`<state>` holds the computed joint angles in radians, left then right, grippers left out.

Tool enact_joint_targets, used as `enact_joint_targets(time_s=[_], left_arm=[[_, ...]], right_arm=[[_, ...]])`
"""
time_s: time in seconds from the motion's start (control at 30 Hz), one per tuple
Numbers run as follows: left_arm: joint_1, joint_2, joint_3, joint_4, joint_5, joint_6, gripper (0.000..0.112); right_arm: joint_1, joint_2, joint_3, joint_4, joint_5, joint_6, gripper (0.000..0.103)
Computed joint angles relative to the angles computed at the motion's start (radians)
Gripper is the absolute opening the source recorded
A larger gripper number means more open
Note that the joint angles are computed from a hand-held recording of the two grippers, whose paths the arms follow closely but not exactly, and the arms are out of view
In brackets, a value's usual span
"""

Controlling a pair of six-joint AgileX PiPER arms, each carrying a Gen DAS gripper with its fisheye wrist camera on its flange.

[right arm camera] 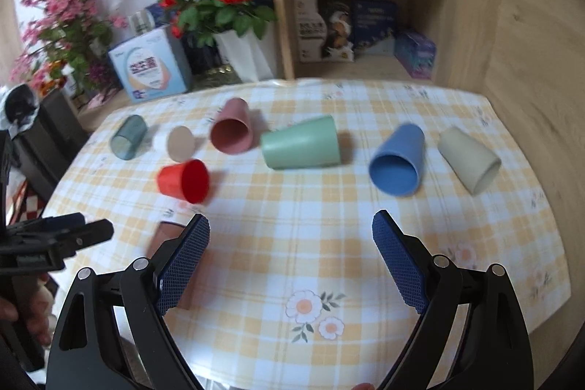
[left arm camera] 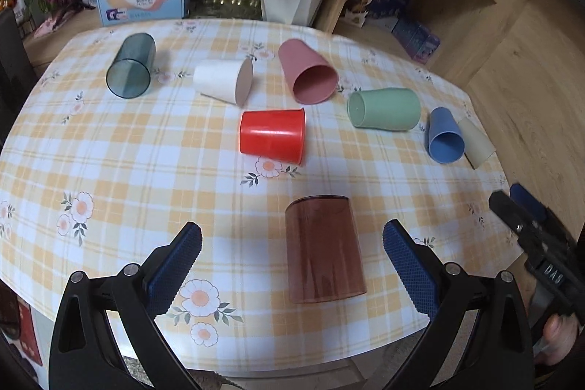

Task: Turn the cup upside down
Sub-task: 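Release the brown cup from the right tool onto the table, then grasp the brown cup with the left tool and turn it rim-down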

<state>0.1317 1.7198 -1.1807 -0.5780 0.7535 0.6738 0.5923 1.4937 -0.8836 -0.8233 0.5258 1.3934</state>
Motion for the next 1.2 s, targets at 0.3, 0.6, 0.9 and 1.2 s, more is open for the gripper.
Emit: enact_joint_targets(time_s=[0.3,0.6,0.9,1.2], left_arm=[[-0.106,0.184,-0.165,0.123,0.076,-0.163,0.084],[-0.155,0.31,-0.271,0.207,0.129,-0.275,0.078],[-0.178,0.349,-0.29,0.214,0.136,-0.281,0.065],[-0.127,0.269,-0.166,0.113,0.073,-0.13,0.064]], right_arm=[[-0.036,0.004,0.069,-0.026,-0.003,0.078,0.088],[-0.061,0.018,0.088,-0.022,-0.046,0.078,0.088],[-0.066,0.031,0.081,0.012,-0.063,0.048,0.088],[-0.066,0.015,0.104,0.015,-0.076,0.084,0.088]])
